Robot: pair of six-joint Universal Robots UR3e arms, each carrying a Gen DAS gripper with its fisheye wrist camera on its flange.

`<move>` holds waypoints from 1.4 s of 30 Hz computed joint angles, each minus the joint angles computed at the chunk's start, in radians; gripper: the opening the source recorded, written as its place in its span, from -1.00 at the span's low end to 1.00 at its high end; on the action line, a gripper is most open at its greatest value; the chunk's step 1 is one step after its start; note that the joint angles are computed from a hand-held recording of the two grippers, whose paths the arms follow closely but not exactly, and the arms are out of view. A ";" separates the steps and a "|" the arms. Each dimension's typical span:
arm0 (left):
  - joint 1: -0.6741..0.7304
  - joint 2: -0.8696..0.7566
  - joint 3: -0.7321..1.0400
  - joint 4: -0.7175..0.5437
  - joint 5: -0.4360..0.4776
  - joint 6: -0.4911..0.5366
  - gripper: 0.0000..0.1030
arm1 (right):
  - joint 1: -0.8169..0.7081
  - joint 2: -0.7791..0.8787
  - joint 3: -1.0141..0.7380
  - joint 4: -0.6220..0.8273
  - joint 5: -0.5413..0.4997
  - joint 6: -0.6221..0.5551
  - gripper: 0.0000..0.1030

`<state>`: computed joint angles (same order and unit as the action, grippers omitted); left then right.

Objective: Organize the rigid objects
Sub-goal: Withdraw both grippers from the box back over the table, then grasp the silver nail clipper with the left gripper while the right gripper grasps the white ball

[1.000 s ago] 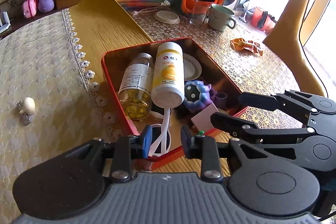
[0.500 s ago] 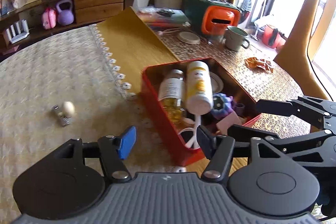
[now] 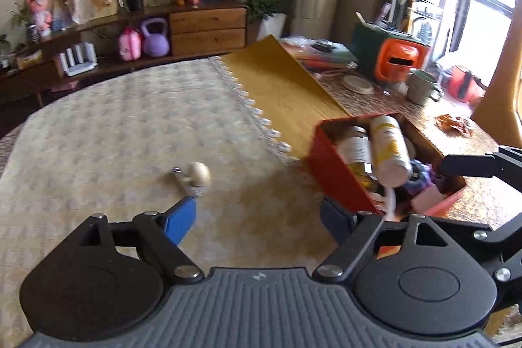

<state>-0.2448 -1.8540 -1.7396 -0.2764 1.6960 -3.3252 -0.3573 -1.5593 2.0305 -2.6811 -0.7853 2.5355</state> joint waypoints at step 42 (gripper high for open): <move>0.152 -0.403 0.144 0.228 0.033 0.027 0.38 | 0.450 0.913 -1.267 0.480 -0.282 0.142 0.48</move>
<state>-0.0933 -2.2565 -1.5952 -0.0488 1.7286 -3.2979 0.0927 -0.6460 0.7638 -2.2009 -1.0672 2.6780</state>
